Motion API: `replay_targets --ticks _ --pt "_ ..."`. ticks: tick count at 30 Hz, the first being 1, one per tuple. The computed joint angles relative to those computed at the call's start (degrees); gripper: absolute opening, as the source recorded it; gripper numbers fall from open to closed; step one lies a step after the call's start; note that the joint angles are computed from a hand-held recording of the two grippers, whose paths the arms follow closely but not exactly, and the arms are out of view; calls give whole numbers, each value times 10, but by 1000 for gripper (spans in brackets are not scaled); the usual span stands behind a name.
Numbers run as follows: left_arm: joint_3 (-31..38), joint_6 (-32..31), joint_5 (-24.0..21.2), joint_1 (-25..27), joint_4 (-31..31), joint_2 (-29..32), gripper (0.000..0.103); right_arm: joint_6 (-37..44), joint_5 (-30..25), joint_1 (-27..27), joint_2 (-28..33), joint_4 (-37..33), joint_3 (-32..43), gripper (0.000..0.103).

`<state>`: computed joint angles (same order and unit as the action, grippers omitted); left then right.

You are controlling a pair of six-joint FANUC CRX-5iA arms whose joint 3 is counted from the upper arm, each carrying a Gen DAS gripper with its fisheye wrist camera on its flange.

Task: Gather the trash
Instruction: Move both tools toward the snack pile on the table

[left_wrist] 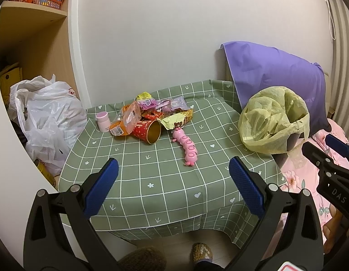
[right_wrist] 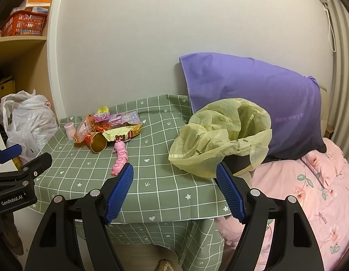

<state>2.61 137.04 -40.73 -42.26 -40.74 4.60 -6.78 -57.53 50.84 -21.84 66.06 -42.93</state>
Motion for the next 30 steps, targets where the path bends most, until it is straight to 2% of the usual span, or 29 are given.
replay_targets --ticks 9,11,14,18,23,26,30 --pt "29 -25 39 35 22 40 94 34 72 -84 33 20 22 72" --pt "33 -48 63 61 56 54 94 43 100 -114 48 30 28 72" --pt "29 -123 102 106 146 74 94 63 150 -157 73 42 38 72" --pt "66 -93 82 124 126 109 94 104 205 -197 120 34 71 72" --pt "99 -74 68 151 127 144 94 177 270 -230 190 -12 127 72" --pt "115 -84 72 178 164 165 94 225 303 -245 229 -38 163 72" --pt "164 -37 44 179 103 195 94 289 351 -265 277 -91 214 72"
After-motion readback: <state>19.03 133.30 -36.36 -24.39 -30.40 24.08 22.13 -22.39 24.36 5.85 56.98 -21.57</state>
